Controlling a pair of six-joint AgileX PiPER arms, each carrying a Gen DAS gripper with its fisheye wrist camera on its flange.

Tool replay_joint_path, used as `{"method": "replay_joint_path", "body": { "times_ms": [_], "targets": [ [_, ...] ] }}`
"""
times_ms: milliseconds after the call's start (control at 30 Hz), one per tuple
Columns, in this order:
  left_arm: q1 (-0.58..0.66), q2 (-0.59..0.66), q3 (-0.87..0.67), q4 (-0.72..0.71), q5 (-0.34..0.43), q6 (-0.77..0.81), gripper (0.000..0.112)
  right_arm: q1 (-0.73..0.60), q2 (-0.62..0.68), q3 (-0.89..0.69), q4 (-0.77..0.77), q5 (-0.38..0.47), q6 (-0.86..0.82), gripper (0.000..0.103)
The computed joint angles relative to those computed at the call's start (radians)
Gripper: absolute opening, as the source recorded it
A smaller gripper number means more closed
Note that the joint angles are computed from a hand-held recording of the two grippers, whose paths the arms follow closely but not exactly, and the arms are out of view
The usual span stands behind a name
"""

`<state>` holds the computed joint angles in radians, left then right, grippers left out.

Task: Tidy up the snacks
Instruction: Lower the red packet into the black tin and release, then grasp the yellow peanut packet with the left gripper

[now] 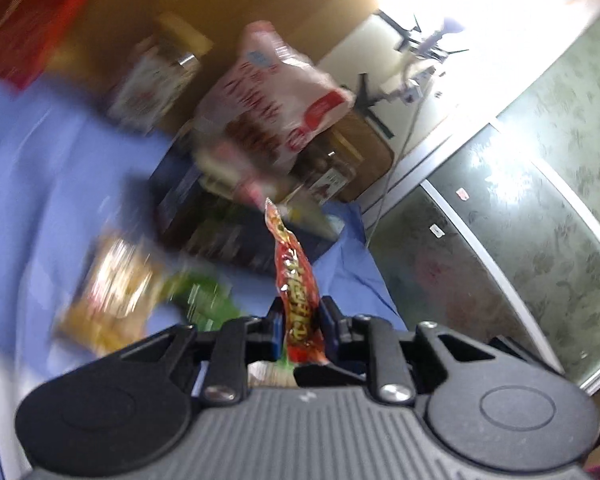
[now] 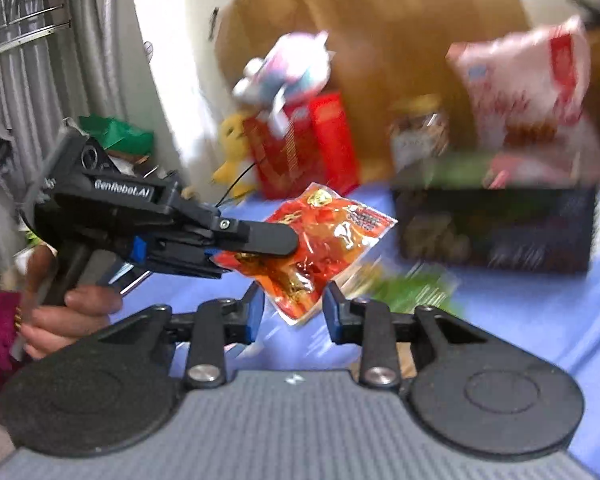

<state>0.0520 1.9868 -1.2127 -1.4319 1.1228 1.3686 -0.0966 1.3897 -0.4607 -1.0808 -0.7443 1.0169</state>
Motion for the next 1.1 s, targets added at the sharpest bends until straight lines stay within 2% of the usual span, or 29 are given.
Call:
{"method": "replay_joint_path", "body": {
  "times_ms": [167,300,367,400,500,600,633,733,800,900,967,1000,1067,1100],
  "targets": [
    [-0.142,0.123,-0.350,0.075,-0.125,-0.183,0.020,-0.050,0.098,-0.210,-0.025,0.090,0.036,0.036],
    [-0.231,0.235,-0.580,0.232,-0.272,-0.361,0.026,-0.067,0.265,-0.437,-0.157,0.166,0.178,0.037],
    [-0.266,0.270,-0.645,0.329,-0.344,-0.450,0.036,-0.057,0.327,-0.517,-0.200,0.224,0.219,0.038],
    [-0.280,0.281,-0.662,0.373,-0.378,-0.481,0.037,-0.050,0.346,-0.542,-0.214,0.252,0.233,0.038],
    [-0.286,0.261,-0.618,0.404,-0.445,-0.463,0.038,-0.092,0.351,-0.520,-0.167,0.225,0.171,0.039],
    [-0.245,0.173,-0.465,0.248,-0.447,-0.271,0.041,-0.149,0.297,-0.437,-0.139,0.148,0.164,0.040],
    [-0.221,0.138,-0.402,0.179,-0.431,-0.191,0.045,-0.160,0.275,-0.410,-0.133,0.131,0.172,0.040],
    [-0.135,0.042,-0.213,0.055,-0.398,-0.030,0.049,-0.212,0.227,-0.328,-0.199,0.025,0.247,0.040],
    [-0.078,0.011,-0.114,0.027,-0.391,0.019,0.049,-0.217,0.217,-0.291,-0.281,-0.034,0.335,0.040],
    [-0.017,0.022,-0.057,0.051,-0.400,-0.015,0.049,-0.169,0.269,-0.313,-0.403,-0.084,0.514,0.040],
    [0.019,0.054,-0.065,0.078,-0.370,-0.072,0.049,-0.106,0.302,-0.335,-0.443,-0.069,0.584,0.040],
    [0.038,0.078,-0.079,0.090,-0.326,-0.089,0.049,-0.075,0.305,-0.341,-0.459,-0.048,0.608,0.040],
    [0.050,0.106,-0.097,0.108,-0.283,-0.110,0.051,0.004,0.304,-0.358,-0.487,0.022,0.642,0.040],
    [0.048,0.114,-0.098,0.112,-0.277,-0.105,0.051,0.049,0.297,-0.366,-0.502,0.085,0.656,0.040]
  ]
}}
